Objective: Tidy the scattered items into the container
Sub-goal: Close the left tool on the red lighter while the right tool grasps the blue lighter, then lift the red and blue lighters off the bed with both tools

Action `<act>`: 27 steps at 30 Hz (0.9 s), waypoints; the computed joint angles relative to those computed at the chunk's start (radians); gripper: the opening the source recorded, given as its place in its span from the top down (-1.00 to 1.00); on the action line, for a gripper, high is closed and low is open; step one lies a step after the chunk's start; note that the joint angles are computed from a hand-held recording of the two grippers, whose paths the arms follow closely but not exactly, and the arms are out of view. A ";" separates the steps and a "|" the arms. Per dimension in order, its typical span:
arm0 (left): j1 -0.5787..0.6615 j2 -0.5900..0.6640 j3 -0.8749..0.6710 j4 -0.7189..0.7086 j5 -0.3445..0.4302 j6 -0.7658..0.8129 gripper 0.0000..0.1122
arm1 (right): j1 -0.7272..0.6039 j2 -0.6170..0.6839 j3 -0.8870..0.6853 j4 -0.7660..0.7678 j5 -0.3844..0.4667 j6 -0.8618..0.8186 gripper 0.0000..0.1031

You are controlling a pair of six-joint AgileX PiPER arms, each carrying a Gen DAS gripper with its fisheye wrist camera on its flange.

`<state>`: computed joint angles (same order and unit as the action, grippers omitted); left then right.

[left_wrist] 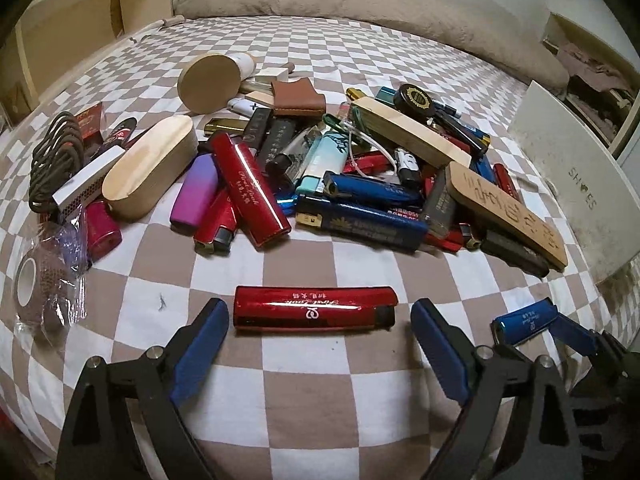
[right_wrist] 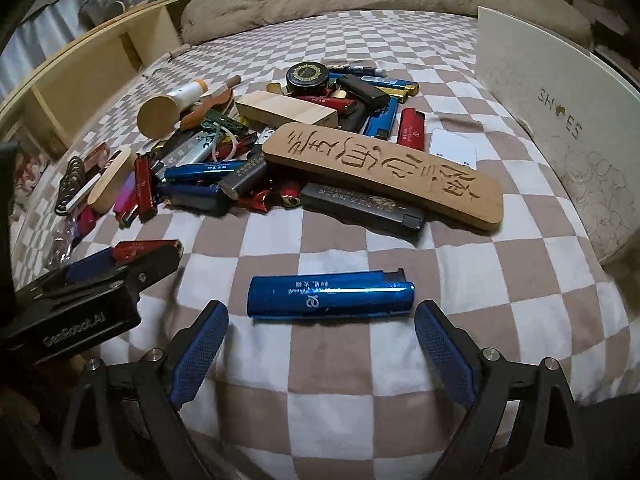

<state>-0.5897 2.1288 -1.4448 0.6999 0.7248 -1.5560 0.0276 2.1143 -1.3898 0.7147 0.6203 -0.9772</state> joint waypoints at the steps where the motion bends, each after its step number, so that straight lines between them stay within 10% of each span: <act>1: -0.001 0.002 -0.004 -0.002 0.005 0.003 -0.66 | 0.008 0.002 0.003 0.000 -0.016 0.003 -0.83; 27: -0.021 0.052 -0.088 -0.022 0.108 0.022 -0.68 | 0.008 -0.014 0.058 0.074 -0.088 -0.140 -0.61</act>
